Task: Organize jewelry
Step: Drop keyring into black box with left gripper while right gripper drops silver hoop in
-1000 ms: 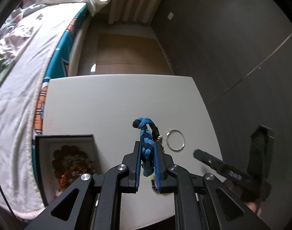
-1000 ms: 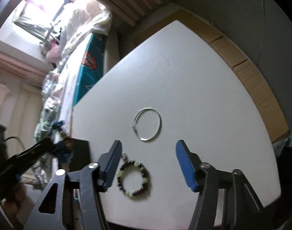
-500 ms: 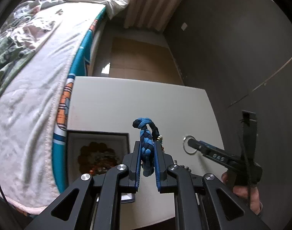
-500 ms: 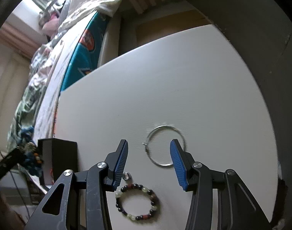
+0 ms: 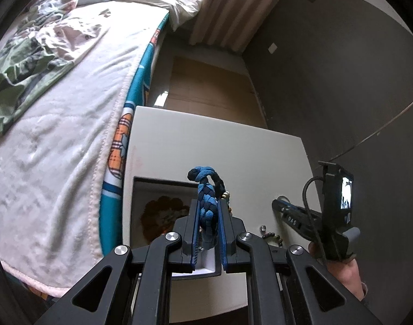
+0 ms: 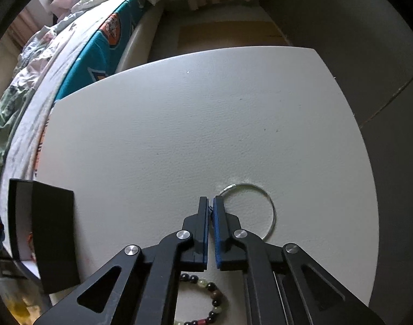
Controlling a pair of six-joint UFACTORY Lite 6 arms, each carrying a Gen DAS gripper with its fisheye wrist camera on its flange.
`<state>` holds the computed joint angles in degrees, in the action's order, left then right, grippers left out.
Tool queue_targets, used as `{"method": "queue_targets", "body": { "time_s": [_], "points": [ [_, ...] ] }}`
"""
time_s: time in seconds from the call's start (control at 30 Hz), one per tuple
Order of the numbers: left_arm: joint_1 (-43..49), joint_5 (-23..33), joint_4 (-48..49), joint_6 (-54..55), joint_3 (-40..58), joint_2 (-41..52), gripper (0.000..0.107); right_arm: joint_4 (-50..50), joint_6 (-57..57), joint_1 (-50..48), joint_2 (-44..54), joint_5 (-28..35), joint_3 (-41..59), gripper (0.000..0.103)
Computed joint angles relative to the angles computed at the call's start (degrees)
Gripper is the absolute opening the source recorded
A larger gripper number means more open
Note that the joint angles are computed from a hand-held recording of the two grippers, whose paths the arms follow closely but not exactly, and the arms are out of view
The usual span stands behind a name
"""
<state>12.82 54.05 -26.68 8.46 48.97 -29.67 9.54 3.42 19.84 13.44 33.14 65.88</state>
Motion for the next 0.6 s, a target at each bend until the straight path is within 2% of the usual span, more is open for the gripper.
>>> {"method": "queue_targets", "body": {
  "time_s": [0.07, 0.17, 0.27, 0.33, 0.37, 0.4, 0.47, 0.6],
  "points": [
    [2.3, 1.4, -1.0, 2.3, -0.7, -1.0, 0.013, 3.4, -2.6, -0.3, -1.5, -0.5, -1.1, 0.004],
    [4.9, 2.7, -1.8, 4.6, -1.9, -1.6, 0.013, 16.6, -13.3, -1.9, -6.1, 0.4, -4.6, 0.004],
    [7.3, 3.7, -4.7, 7.9, -3.4, -0.7, 0.013, 23.2, -17.5, -1.4, -10.5, 1.3, -7.2, 0.004],
    [8.0, 3.8, -5.8, 9.5, -4.2, 0.4, 0.020, 26.4, -19.1, -0.6, -13.2, 2.5, -7.8, 0.004],
    [9.4, 4.4, -6.9, 11.2, -4.5, 1.3, 0.029, 27.2, -19.4, 0.0, -14.2, 2.9, -7.9, 0.004],
    [10.7, 4.6, -7.7, 12.2, -5.0, 1.3, 0.045, 27.5, -19.2, 0.5, -15.0, 3.3, -7.7, 0.004],
    [14.2, 5.0, -9.0, 14.0, -5.8, 0.7, 0.063, 27.5, -18.2, 2.6, -16.3, 4.0, -6.8, 0.004],
    [21.0, 8.3, -10.9, 18.7, -5.5, 0.0, 0.065, 26.1, -14.6, 7.7, -15.4, 3.6, -3.3, 0.004]
  ]
}}
